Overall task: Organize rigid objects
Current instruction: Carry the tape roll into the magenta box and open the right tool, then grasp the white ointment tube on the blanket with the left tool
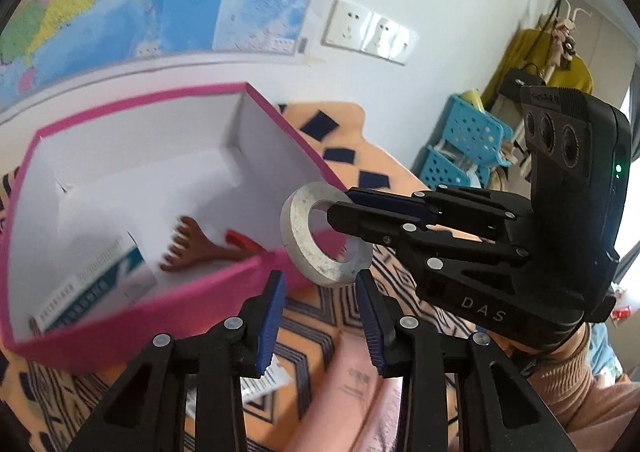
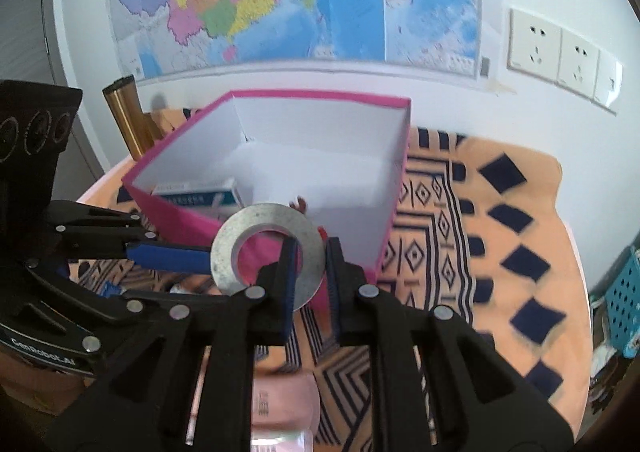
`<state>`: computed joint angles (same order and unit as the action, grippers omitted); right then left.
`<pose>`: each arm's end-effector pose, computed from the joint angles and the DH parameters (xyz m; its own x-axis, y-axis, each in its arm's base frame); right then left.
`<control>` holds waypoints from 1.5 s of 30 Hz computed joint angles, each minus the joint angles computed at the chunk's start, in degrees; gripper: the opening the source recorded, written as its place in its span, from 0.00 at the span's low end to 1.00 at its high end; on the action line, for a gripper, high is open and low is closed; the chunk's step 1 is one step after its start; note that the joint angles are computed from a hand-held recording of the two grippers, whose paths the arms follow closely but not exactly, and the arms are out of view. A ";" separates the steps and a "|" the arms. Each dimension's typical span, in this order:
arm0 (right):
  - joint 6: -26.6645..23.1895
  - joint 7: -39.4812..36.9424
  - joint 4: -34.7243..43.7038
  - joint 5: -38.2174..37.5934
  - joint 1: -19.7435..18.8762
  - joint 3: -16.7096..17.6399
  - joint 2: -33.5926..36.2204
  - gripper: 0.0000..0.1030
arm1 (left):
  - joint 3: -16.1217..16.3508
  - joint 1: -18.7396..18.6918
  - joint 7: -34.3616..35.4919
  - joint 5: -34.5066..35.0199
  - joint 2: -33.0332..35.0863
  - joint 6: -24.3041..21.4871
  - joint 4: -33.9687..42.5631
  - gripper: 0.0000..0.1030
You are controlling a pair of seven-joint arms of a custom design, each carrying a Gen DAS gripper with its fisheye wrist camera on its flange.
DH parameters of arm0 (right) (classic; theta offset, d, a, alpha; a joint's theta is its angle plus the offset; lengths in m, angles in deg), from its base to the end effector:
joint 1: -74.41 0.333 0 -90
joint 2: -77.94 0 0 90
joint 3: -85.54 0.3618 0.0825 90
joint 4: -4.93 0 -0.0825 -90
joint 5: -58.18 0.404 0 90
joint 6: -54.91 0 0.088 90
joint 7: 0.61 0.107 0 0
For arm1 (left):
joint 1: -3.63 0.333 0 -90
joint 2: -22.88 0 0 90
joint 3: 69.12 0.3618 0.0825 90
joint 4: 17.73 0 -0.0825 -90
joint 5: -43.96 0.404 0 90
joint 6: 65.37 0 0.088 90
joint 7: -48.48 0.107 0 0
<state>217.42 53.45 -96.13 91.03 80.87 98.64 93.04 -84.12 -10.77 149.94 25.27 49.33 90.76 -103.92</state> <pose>0.6803 0.1930 0.5417 0.4836 -0.8687 -0.1067 -0.5950 -0.2369 -0.7680 0.7001 -0.3311 0.5298 -0.4690 -0.8395 0.2743 -0.7093 0.1729 -0.6833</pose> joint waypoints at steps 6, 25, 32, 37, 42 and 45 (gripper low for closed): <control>-1.30 4.87 5.99 -6.13 1.58 -1.58 3.81 0.15 | 2.25 -1.38 -3.41 3.39 3.11 -2.03 5.60 0.34; -3.07 6.24 6.57 -4.37 -3.72 2.84 5.12 0.12 | 1.99 0.09 -3.88 4.64 0.87 3.38 0.13 0.38; -4.43 -5.30 1.88 10.09 -6.07 5.05 0.84 0.25 | 1.12 1.56 -1.43 1.28 -4.91 9.24 -9.41 0.44; -8.87 -9.84 -0.15 15.92 -4.80 3.58 -1.08 0.33 | 2.94 0.88 -4.15 2.38 -7.09 9.35 -14.08 0.44; -14.54 -9.80 -0.87 18.07 -2.07 0.82 -0.85 0.39 | 5.27 -0.22 -9.23 5.26 -7.63 8.24 -16.68 0.44; -16.85 -8.39 -1.19 17.82 -0.09 -1.14 -0.27 0.39 | 5.61 -0.14 -11.51 6.57 -7.50 7.10 -17.60 0.44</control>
